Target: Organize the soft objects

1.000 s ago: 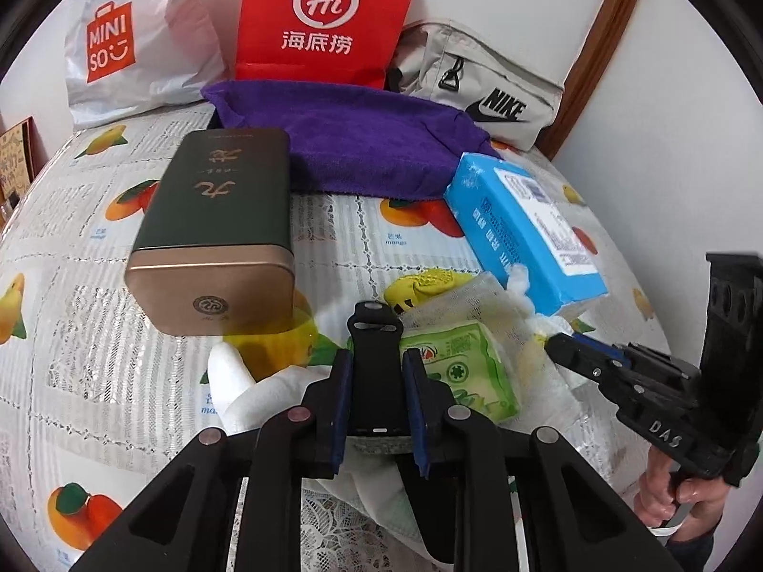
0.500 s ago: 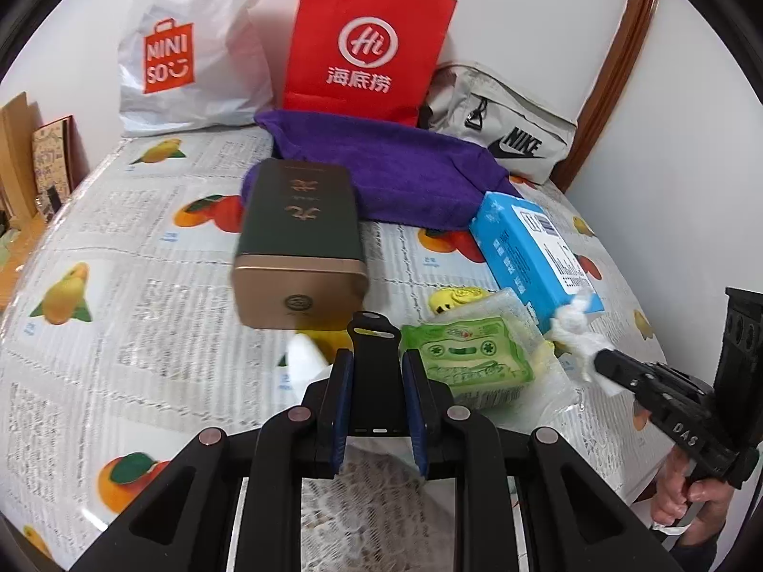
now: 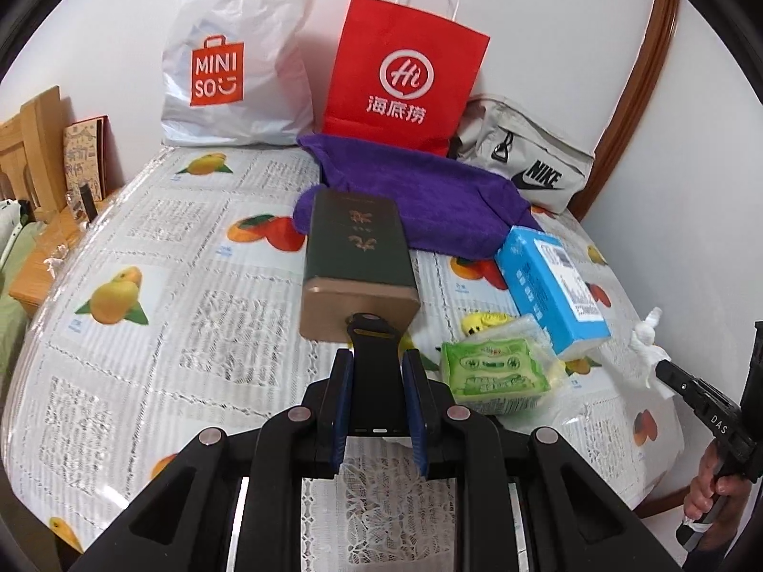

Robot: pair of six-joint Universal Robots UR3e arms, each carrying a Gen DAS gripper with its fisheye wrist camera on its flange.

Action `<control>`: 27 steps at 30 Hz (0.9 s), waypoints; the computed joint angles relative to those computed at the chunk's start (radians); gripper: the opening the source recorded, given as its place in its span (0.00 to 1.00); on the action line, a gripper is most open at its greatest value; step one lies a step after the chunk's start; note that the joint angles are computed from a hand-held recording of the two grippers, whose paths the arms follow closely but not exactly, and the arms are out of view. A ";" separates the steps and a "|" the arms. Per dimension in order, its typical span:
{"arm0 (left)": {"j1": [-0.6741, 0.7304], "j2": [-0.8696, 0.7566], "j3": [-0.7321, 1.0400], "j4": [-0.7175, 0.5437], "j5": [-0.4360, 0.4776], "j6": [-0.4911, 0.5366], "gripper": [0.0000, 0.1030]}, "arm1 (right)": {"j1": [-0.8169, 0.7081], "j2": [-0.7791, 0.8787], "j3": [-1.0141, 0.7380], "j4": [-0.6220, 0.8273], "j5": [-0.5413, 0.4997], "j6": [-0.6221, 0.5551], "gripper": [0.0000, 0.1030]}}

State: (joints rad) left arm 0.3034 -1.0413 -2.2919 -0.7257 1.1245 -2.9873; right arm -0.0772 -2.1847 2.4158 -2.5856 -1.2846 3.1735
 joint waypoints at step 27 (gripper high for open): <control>-0.162 -0.578 0.582 0.087 0.132 -0.133 0.20 | 0.104 0.678 -0.653 -0.077 -0.041 0.021 0.03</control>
